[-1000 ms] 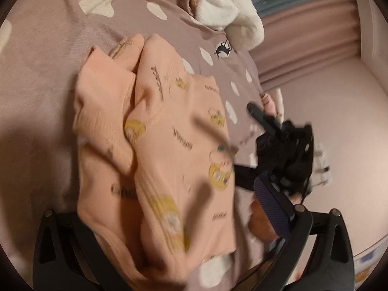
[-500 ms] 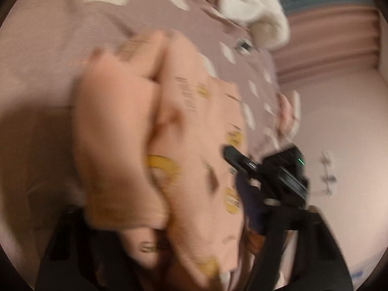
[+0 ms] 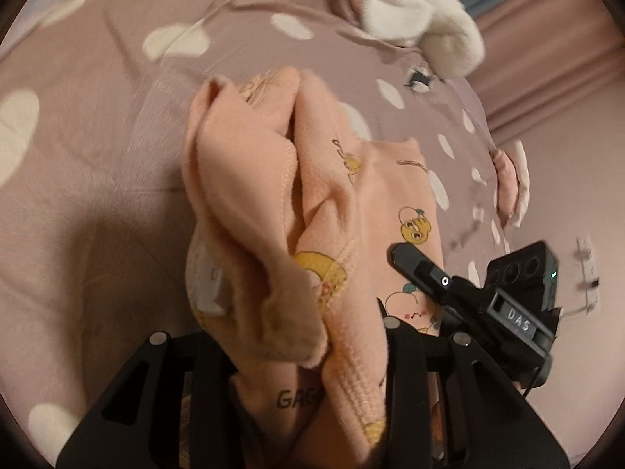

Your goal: Fold small clothes

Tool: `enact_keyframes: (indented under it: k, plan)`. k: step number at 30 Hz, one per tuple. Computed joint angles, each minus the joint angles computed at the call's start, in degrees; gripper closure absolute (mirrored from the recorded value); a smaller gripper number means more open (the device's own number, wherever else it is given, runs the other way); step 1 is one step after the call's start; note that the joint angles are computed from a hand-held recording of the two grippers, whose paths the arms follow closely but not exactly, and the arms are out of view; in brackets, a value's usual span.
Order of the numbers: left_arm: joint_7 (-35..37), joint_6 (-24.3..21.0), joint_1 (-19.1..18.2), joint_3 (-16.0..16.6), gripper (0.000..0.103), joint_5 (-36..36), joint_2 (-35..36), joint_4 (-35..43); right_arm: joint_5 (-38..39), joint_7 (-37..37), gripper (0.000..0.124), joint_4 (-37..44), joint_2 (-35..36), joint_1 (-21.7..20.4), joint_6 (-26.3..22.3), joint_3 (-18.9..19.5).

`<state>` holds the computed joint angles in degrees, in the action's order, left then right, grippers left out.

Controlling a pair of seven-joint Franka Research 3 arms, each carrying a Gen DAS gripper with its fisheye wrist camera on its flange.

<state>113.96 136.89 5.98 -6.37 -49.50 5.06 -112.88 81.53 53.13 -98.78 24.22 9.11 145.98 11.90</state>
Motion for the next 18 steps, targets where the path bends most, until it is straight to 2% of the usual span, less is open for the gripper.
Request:
enact_keyframes:
  k: [4, 7, 11, 13, 15, 18]
  plan:
    - [2.84, 3.00, -1.26, 0.05, 0.070, -1.98, -4.95, -3.67, -1.23, -2.46, 0.100, -2.53, -4.73, 1.29, 2.67, -0.34]
    - [5.24, 2.45, -2.30, 1.37, 0.070, -5.65, -8.03, -5.69, -1.13, -4.22, 0.100, -5.03, -8.82, 1.95, 3.83, -1.01]
    - [5.53, 3.27, -4.55, 2.49, 0.070, -5.81, -12.02, -7.91, -2.39, -4.33, 0.100, -8.11, -13.00, 3.30, 5.13, -2.57]
    - [5.79, 4.32, -5.89, 2.90, 0.070, -5.98, -13.18, -8.60, -0.21, -7.48, 0.100, -9.36, -14.57, 3.59, 5.19, -3.00]
    - [5.55, 4.72, -7.17, 3.17, 0.070, -5.71, -13.99, -8.89, 3.98, -10.60, 0.100, -11.10, -16.44, 2.90, 2.82, -3.99]
    - [5.62, 5.11, -9.41, 3.07, 0.070, -6.90, -14.40, -8.28, 6.66, -12.66, 0.100, -12.88, -18.17, 2.75, 1.89, -5.63]
